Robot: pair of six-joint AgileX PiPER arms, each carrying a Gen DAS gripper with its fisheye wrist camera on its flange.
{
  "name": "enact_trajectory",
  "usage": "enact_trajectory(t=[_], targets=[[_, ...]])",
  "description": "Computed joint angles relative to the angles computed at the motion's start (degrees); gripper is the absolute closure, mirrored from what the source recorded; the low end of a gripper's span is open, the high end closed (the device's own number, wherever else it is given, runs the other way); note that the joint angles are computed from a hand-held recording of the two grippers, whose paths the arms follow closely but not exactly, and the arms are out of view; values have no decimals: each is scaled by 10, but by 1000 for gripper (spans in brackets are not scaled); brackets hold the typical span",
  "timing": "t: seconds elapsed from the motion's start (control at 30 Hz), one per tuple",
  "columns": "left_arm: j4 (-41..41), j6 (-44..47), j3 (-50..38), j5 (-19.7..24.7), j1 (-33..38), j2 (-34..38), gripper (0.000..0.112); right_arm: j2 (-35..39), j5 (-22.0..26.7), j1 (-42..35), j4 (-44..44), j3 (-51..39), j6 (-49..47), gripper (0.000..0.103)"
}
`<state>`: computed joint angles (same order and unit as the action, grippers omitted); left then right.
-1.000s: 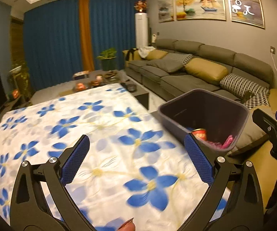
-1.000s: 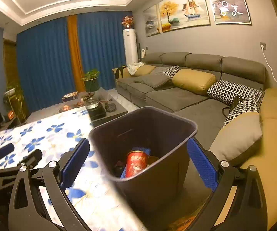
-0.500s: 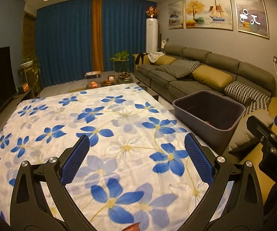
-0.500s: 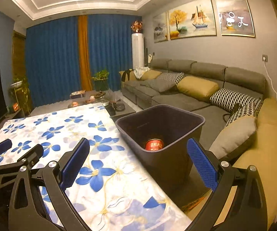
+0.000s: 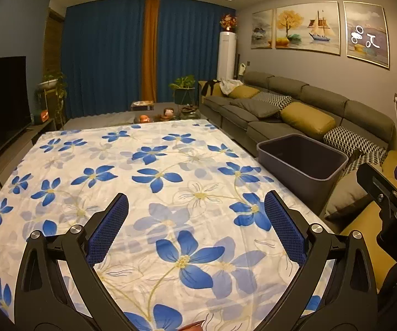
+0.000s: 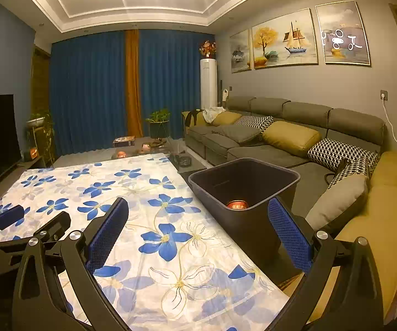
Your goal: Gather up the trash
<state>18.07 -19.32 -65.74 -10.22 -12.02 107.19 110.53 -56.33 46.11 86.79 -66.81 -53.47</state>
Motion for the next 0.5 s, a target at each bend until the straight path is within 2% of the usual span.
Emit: enact_trajectory(t=[0.27, 0.5], targets=[[17, -18, 22, -11, 7, -17, 15, 1, -13, 12, 7, 0, -3, 6], [-6, 4, 29, -17, 6, -24, 15, 0, -15, 14, 6, 1, -3, 6]])
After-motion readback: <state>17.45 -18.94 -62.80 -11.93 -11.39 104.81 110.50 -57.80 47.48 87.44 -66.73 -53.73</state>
